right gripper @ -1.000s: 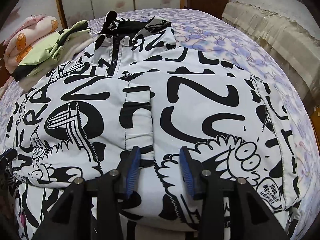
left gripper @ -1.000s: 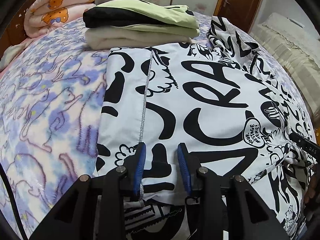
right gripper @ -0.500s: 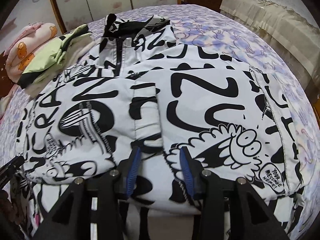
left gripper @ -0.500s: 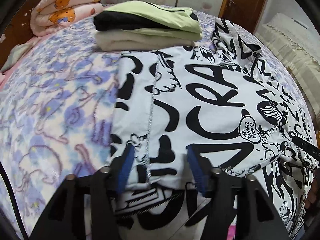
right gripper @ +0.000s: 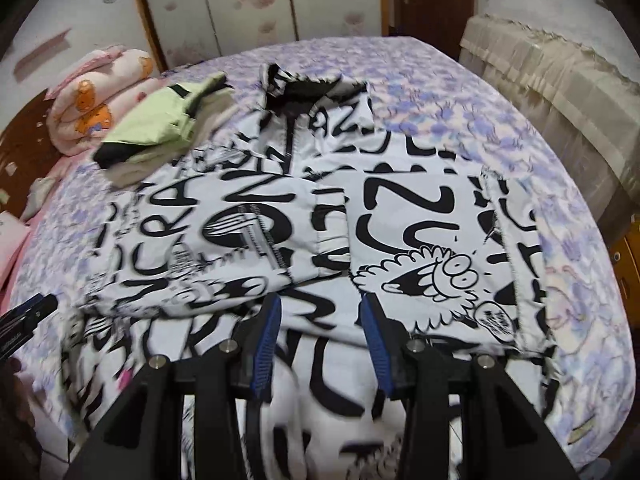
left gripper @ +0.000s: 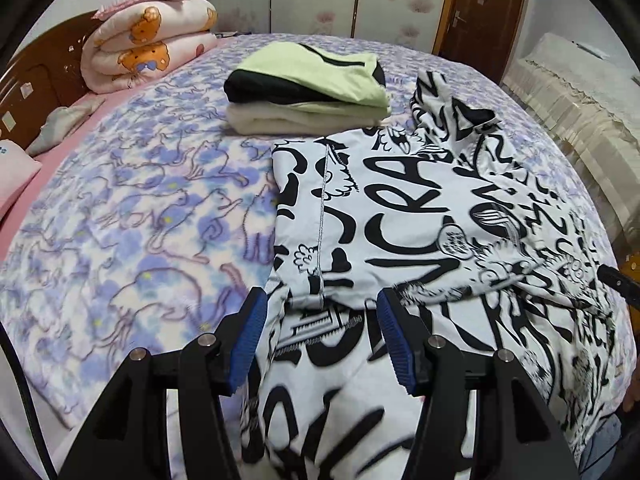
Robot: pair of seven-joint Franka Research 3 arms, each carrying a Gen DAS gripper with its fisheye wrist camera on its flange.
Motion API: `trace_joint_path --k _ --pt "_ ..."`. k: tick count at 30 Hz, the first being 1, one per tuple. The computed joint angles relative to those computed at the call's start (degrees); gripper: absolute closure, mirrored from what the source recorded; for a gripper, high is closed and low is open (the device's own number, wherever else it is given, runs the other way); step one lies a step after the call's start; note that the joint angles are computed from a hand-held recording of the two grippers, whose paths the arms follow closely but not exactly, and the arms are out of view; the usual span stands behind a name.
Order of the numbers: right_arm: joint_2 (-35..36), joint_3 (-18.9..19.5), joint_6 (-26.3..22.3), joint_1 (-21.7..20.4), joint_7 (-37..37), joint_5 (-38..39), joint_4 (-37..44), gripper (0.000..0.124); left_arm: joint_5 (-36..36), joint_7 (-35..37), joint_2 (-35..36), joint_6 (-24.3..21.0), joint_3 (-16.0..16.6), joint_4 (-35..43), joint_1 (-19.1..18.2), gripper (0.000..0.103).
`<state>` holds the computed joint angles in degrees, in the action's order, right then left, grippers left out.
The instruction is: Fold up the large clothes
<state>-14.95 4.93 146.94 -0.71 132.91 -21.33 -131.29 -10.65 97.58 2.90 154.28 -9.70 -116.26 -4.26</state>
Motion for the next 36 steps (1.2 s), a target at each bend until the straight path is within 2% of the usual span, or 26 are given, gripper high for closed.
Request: trace_joint_path --k 4,5,8,17,24,28,36 --pt "-6.88 0.57 -0.53 0.53 -1.88 1.39 -3.36 0.082 -6.49 5.77 -6.19 -1.34 0.71 -4.61 -0.27 0.047" --pt "-8.85 0.88 -0.83 0.48 -2.43 1.85 -4.42 0.080 -6.80 6.05 -7.40 -1.28 1.14 -5.67 -0.66 0.046" --pt "-14.05 2.18 -1.89 -0.15 -3.45 3.08 -7.38 0.074 -7.43 6.52 -11.52 -0.32 2.57 -9.52 -2.00 0.035" --pt "-24.81 2.61 -10.49 -0.63 -7.77 11.33 -13.79 0.073 -7.67 7.68 -18.46 -0.60 6.53 -16.30 -5.43 0.034" --pt "-28.86 1.74 -16.68 -2.08 -10.65 14.03 -16.12 0.072 -7.68 7.93 -19.74 -2.84 7.84 -18.76 -6.66 0.034" --pt "-29.98 0.10 -20.38 -2.31 -13.11 16.37 -17.05 0.062 -9.57 9.62 -18.79 -5.96 8.76 -18.72 -6.95 0.034" --pt "-31.08 -4.31 -24.80 -4.60 -16.69 21.81 -19.76 0.061 -11.79 11.97 -15.95 -11.39 8.13 -19.70 -4.95 0.034"
